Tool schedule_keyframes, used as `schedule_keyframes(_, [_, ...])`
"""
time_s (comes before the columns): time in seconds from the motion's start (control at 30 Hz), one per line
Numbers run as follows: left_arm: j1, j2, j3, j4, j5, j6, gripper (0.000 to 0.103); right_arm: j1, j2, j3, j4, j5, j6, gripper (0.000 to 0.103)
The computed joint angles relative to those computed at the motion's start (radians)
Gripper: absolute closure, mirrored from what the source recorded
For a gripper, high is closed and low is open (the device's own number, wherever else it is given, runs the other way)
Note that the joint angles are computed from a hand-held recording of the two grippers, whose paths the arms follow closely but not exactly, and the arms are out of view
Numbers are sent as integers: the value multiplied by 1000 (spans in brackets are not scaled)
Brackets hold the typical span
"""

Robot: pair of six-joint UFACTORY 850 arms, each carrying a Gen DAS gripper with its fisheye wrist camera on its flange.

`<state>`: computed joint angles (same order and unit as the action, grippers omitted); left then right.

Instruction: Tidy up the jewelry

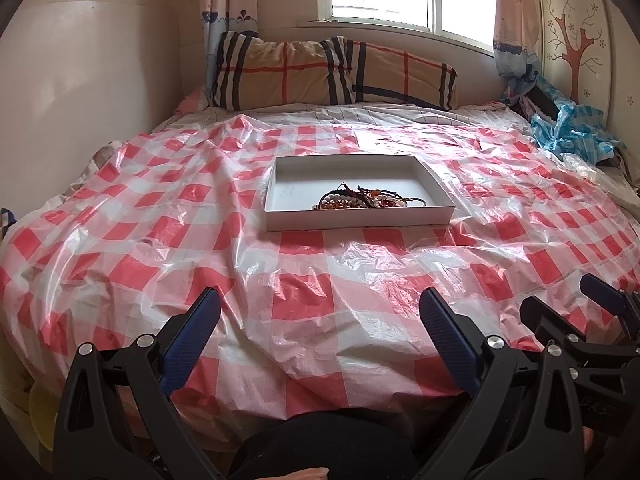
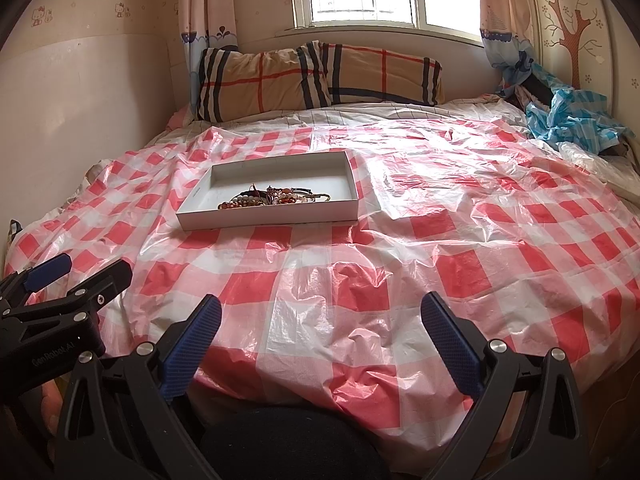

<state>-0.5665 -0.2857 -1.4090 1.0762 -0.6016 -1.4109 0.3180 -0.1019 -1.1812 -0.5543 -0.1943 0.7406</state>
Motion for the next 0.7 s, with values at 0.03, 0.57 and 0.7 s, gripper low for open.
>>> schedule_keyframes(0.03, [0, 0, 0, 1, -1, -1, 8, 0, 0, 0, 1, 0, -2, 7])
schedule_keyframes(0.57, [1, -10, -20, -56, -20, 47, 8, 2, -2, -2, -2, -3, 2, 7])
schedule_keyframes(0.7, [17, -7, -20, -107, 4, 73, 8, 2, -3, -3, -4, -4, 4, 7])
